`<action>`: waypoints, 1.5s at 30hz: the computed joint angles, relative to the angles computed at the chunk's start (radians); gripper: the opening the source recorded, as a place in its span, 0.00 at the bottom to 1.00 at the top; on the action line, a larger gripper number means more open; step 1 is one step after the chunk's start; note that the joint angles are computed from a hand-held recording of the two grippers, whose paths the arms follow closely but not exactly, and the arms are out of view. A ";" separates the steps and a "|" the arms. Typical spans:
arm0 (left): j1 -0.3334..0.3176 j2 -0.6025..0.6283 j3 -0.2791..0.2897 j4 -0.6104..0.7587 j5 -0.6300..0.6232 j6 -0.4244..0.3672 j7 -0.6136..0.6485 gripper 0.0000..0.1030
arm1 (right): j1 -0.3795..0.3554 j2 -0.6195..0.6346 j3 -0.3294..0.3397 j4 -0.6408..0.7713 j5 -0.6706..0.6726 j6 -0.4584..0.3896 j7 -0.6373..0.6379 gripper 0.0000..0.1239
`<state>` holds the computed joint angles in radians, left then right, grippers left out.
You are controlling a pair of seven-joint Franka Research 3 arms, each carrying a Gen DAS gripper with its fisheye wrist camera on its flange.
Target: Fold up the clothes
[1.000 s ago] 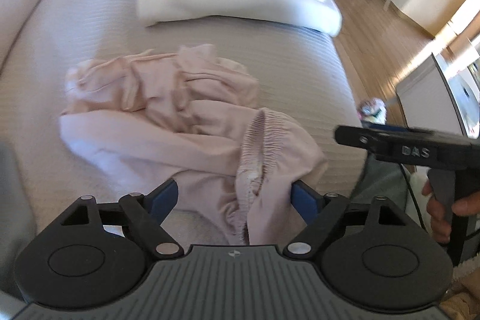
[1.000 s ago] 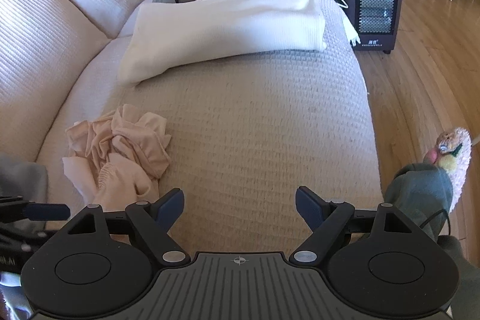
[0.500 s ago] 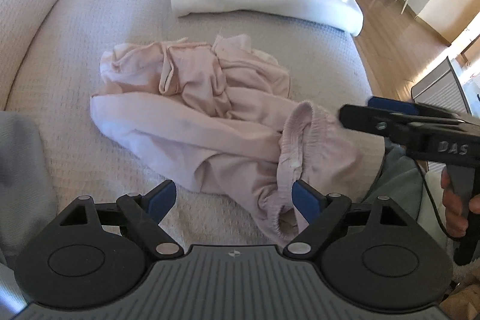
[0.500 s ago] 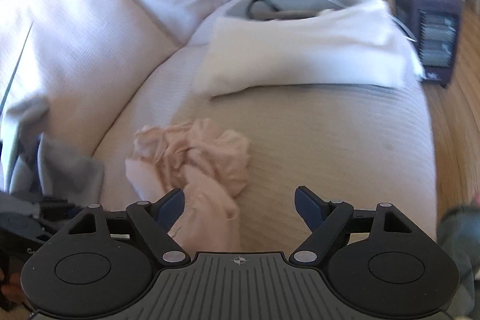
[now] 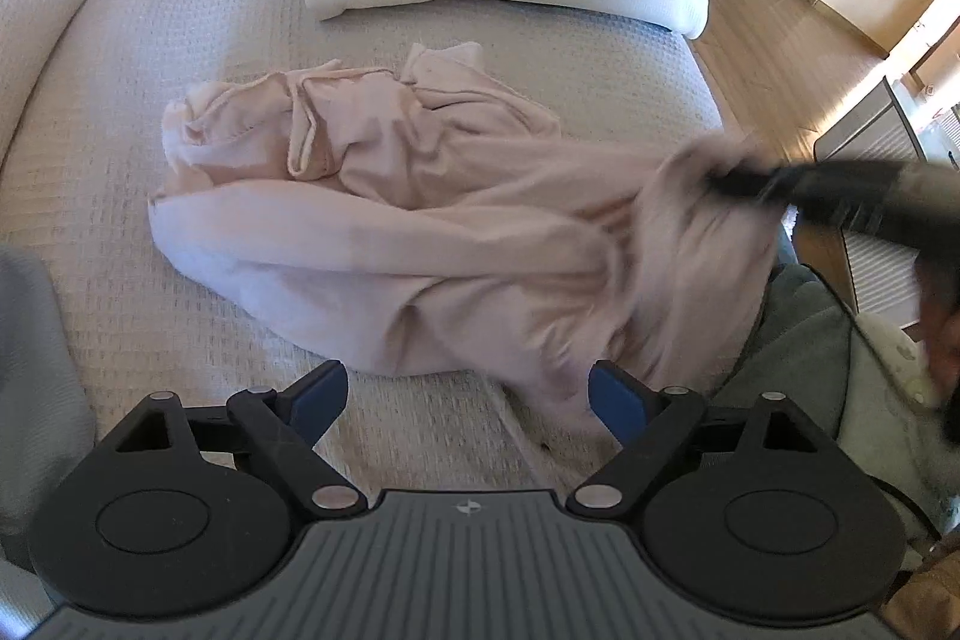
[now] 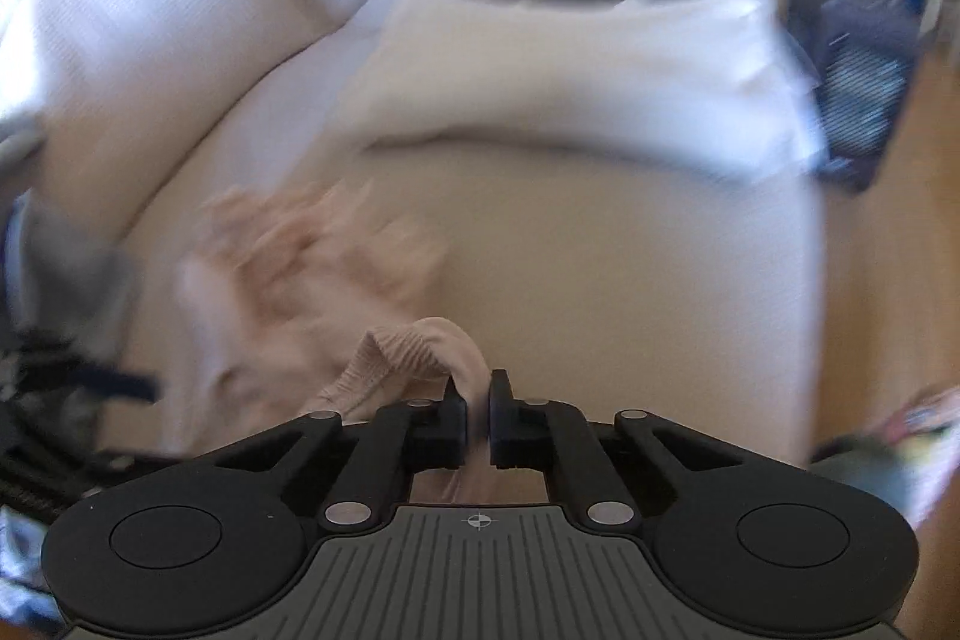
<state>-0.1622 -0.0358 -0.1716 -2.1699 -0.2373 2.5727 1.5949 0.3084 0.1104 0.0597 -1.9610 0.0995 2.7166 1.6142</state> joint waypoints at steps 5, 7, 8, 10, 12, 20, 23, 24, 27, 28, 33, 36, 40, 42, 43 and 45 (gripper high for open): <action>0.001 0.020 -0.003 0.022 0.000 0.001 0.008 0.85 | -0.012 0.011 -0.081 0.034 -0.280 0.039 0.267 0.04; 0.002 0.026 -0.006 0.029 0.012 -0.004 0.003 0.85 | -0.007 0.035 -0.103 0.056 -0.382 0.023 0.355 0.05; 0.003 0.029 -0.007 0.033 0.017 -0.006 0.001 0.85 | -0.009 0.046 -0.103 0.067 -0.402 -0.007 0.355 0.05; 0.005 0.034 -0.008 0.039 0.026 -0.010 -0.007 0.85 | -0.019 0.059 -0.091 0.070 -0.383 -0.033 0.336 0.07; 0.008 0.043 -0.008 0.052 0.039 -0.015 -0.019 0.85 | -0.022 0.061 -0.083 0.061 -0.368 -0.055 0.312 0.10; 0.010 0.097 -0.026 0.126 0.099 0.054 0.024 0.85 | -0.043 -0.006 -0.080 -0.015 -0.392 -0.029 0.297 0.37; -0.001 0.141 -0.049 0.174 0.126 0.091 0.099 0.85 | -0.063 -0.024 -0.065 -0.040 -0.335 -0.010 0.241 0.37; -0.006 0.159 -0.059 0.195 0.138 0.091 0.131 0.85 | -0.068 -0.026 -0.060 -0.043 -0.314 -0.008 0.222 0.37; -0.015 0.199 -0.087 0.235 0.151 0.106 0.213 0.85 | -0.073 -0.018 -0.054 -0.042 -0.277 0.005 0.200 0.37; -0.015 0.211 -0.099 0.245 0.139 0.112 0.246 0.83 | -0.074 -0.014 -0.054 -0.040 -0.269 0.008 0.193 0.37; -0.030 0.282 -0.112 0.298 0.154 0.109 0.251 0.44 | -0.080 0.023 -0.042 -0.008 -0.164 0.016 0.084 0.35; -0.017 0.315 -0.127 0.316 0.128 0.092 0.244 0.27 | -0.073 0.063 -0.050 0.031 -0.146 0.009 0.065 0.31; -0.027 0.311 -0.099 0.316 0.175 0.085 0.172 0.02 | -0.073 0.097 -0.058 0.062 -0.105 -0.011 0.036 0.11; -0.042 0.285 -0.051 0.306 0.255 0.094 0.050 0.01 | -0.067 0.089 -0.072 0.055 -0.113 -0.006 0.058 0.10; -0.045 0.261 -0.023 0.292 0.306 0.112 -0.022 0.01 | -0.064 0.080 -0.081 0.045 -0.125 0.002 0.078 0.10; -0.044 0.213 0.025 0.272 0.427 0.126 -0.159 0.01 | -0.068 0.049 -0.089 0.013 -0.128 0.038 0.114 0.10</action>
<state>-0.2059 0.1777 -0.1463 -1.8981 0.1900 2.6990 1.4362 0.2404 0.1598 -0.0297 -1.9476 -0.0283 2.7549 1.7283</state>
